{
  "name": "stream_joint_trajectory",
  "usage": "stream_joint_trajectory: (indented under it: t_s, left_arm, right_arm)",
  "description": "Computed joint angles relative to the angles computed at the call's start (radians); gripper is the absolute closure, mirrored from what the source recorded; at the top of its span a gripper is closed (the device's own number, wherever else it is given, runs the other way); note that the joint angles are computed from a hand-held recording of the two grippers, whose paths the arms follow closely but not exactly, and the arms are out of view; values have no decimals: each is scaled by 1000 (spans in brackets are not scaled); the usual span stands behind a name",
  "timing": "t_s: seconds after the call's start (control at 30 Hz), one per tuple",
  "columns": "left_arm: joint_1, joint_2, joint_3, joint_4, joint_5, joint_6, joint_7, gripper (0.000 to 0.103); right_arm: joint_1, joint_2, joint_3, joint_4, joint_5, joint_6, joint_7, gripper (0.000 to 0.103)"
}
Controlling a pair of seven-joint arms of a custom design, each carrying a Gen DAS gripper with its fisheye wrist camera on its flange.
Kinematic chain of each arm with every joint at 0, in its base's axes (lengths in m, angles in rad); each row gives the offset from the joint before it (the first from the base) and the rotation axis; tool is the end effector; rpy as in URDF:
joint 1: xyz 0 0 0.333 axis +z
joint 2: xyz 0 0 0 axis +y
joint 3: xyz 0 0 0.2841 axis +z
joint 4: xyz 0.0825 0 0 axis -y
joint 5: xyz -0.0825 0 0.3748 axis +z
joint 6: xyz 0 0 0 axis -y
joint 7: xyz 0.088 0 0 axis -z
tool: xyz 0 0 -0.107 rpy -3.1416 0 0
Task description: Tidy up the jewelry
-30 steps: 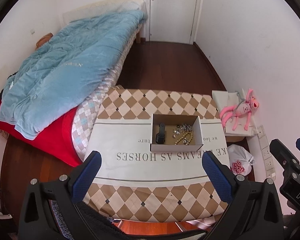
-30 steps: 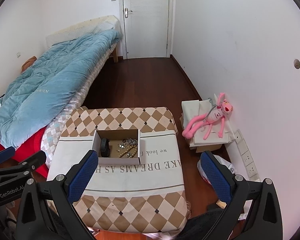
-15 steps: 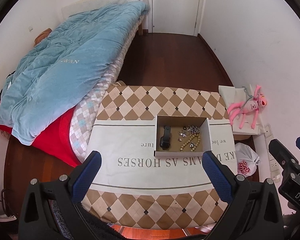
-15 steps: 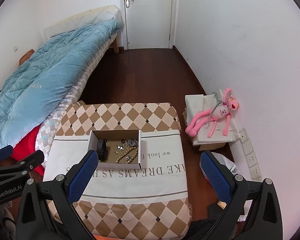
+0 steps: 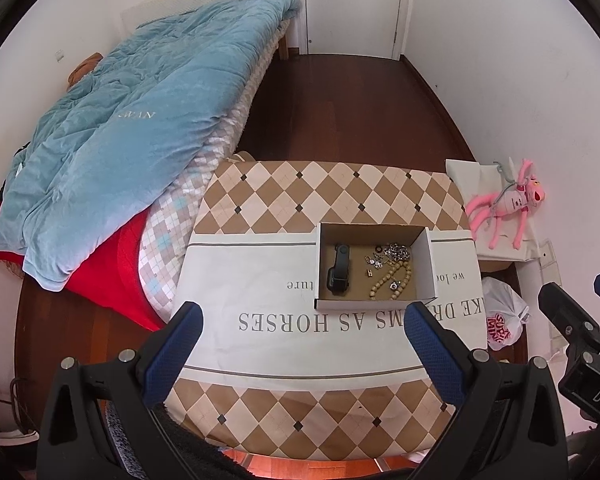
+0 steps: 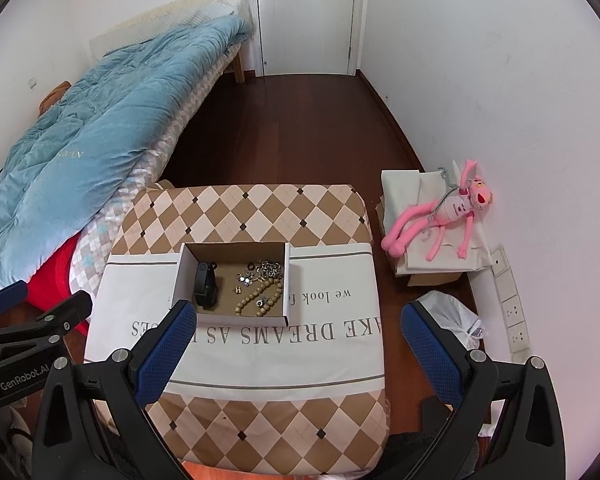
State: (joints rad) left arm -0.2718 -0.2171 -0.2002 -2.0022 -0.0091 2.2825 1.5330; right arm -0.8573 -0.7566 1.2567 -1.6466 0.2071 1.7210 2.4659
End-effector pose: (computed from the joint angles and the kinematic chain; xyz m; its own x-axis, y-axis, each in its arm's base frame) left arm 0.4707 -0.2494 0.5746 -0.4188 -0.9079 -0.0161 -0.7963 0.3756 -0.4742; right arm 0.3717 0.3910 0.6133 -0.4709 -0.8783 0.0833 -0.7529 0.3509 -0.5568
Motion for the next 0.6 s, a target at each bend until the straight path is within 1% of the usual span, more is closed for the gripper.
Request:
stream_joint_trajectory:
  t_s: [0.23, 0.6]
  left_arm:
    - [-1, -3, -1, -3, -4, -11, -1, 0]
    - [1, -9, 2, -13, 2, -11, -8, 0]
  right_arm:
    - [11, 4, -7, -11, -4, -2, -3, 0]
    - [11, 17, 6, 1, -12, -13, 7, 0]
